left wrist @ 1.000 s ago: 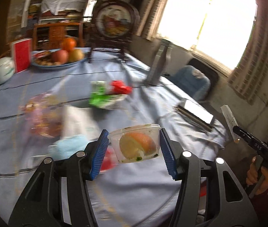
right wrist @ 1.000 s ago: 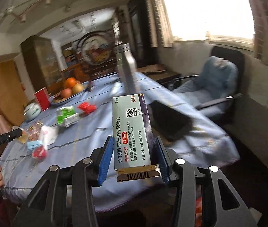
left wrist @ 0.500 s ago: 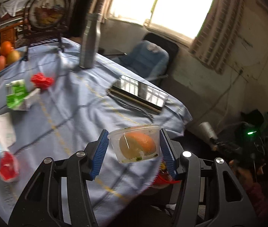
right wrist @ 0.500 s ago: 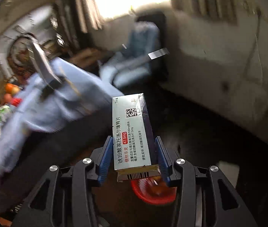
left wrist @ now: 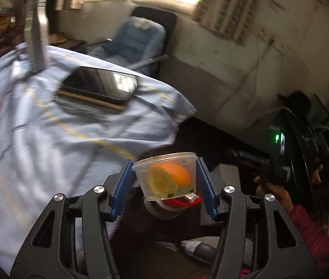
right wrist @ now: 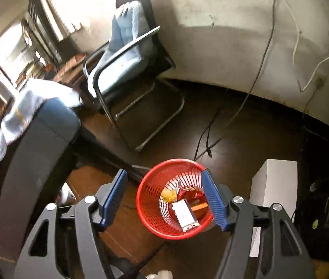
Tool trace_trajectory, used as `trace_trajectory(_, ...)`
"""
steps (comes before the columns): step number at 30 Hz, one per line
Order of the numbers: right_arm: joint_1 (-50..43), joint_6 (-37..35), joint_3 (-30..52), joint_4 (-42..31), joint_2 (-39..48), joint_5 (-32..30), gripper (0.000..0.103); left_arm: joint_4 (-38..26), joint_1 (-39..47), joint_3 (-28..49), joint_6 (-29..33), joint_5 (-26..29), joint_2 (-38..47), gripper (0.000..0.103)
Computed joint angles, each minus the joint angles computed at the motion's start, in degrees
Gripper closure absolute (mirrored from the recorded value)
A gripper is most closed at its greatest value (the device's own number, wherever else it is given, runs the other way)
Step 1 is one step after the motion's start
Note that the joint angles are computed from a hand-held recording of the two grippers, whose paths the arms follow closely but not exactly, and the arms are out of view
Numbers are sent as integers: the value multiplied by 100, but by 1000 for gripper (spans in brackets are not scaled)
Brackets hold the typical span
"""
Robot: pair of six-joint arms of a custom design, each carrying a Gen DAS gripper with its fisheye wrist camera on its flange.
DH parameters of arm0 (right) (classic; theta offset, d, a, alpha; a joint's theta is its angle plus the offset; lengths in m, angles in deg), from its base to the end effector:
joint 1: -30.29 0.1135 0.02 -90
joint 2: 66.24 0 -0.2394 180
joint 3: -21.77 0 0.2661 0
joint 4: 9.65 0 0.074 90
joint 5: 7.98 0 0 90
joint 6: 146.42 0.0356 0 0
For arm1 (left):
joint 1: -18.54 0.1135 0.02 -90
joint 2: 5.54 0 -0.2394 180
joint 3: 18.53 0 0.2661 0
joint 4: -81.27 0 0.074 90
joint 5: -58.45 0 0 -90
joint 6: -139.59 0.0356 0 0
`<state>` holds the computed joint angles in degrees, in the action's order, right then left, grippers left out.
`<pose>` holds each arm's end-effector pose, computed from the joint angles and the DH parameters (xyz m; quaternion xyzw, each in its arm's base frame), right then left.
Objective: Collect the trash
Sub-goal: 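Open both grippers to drop the container and box into the wastebasket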
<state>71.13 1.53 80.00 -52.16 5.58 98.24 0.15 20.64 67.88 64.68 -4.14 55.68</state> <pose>0.2065 0.1653 0.1886 0.1815 0.9303 0.1313 0.2903 0.2052 -0.0089 0.3491 0.1740 0.9151 -0.1814 0.3153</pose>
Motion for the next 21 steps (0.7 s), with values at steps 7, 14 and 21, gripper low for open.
trace_trajectory(7,-296,-119,-398,18,-494,-111,36,767,-2006,43,-792,-770,843,49)
trace_trajectory(14,-480,-137,-681,-212,-1061,-74,36,1209,-3058,810,-1239,-1472,2009,26)
trace_trajectory(21,-442,-113,-700,-96,-1116,-53,36,1313,-3068,577,-1215,-1928,1471,13)
